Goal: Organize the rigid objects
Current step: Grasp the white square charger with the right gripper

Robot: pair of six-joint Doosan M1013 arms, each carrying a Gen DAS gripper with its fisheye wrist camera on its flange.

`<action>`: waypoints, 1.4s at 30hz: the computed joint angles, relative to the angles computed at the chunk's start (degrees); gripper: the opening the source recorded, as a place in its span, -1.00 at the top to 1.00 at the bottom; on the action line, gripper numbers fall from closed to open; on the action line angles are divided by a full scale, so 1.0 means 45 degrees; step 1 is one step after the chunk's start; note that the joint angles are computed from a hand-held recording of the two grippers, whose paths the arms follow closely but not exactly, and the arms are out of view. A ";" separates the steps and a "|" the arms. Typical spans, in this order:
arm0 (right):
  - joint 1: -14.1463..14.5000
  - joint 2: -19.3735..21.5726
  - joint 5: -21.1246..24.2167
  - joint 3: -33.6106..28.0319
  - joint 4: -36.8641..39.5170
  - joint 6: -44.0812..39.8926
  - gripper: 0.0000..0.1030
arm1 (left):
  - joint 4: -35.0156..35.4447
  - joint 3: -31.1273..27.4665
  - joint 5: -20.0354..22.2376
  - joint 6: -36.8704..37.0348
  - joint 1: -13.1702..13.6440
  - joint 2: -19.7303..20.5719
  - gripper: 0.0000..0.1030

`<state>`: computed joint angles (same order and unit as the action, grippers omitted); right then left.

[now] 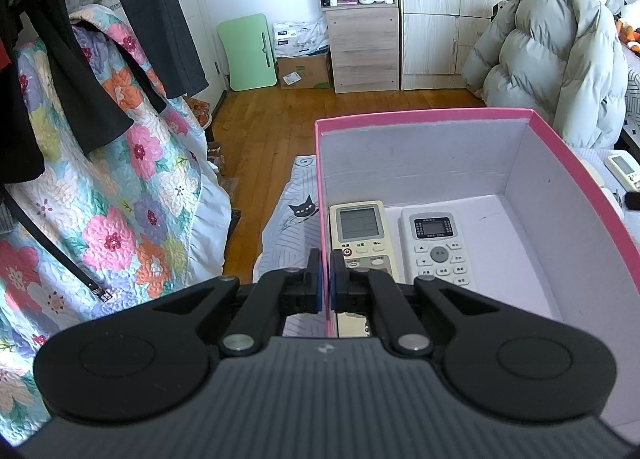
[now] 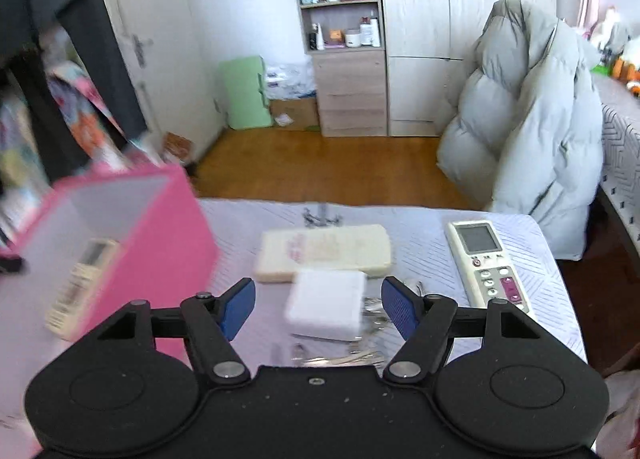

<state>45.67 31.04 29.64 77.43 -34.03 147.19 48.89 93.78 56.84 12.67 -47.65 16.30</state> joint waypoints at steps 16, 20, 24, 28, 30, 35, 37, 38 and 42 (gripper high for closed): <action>-0.0154 0.1376 0.2379 -0.2029 0.2364 -0.3556 -0.34 | -0.0002 0.0041 -0.0039 0.0015 0.0020 -0.0043 0.95; -0.0073 0.1315 0.2066 -0.1780 0.1577 -0.2712 -0.28 | -0.0005 0.0045 -0.0059 0.0025 0.0023 -0.0054 0.95; -0.0069 0.1037 0.1363 -0.1281 0.1422 -0.1883 -0.24 | -0.0001 -0.0010 0.0071 0.0102 -0.0010 -0.0013 0.95; 0.0016 0.0887 0.1111 -0.1024 0.1066 -0.1476 -0.23 | -0.0001 -0.0016 0.0102 0.0109 -0.0022 -0.0007 0.95; 0.0043 0.0791 0.0971 -0.0891 0.0818 -0.1118 -0.23 | -0.0001 -0.0018 0.0096 0.0103 -0.0023 -0.0004 0.95; 0.0175 0.0436 0.0583 -0.0530 -0.0382 0.0107 -0.23 | -0.0003 -0.0021 0.0100 0.0106 -0.0022 -0.0004 0.95; 0.0200 0.0265 0.0319 -0.0387 -0.0723 0.0500 -0.23 | -0.0007 -0.0028 0.0124 0.0105 -0.0025 0.0001 0.95; 0.0225 0.0159 0.0095 -0.0290 -0.0994 0.0688 -0.23 | -0.0006 -0.0040 0.0143 0.0113 -0.0033 0.0009 0.95; 0.0372 -0.0286 -0.1090 0.0043 -0.2348 0.1650 -0.23 | -0.0007 -0.0099 0.0286 0.0247 -0.0052 0.0029 0.95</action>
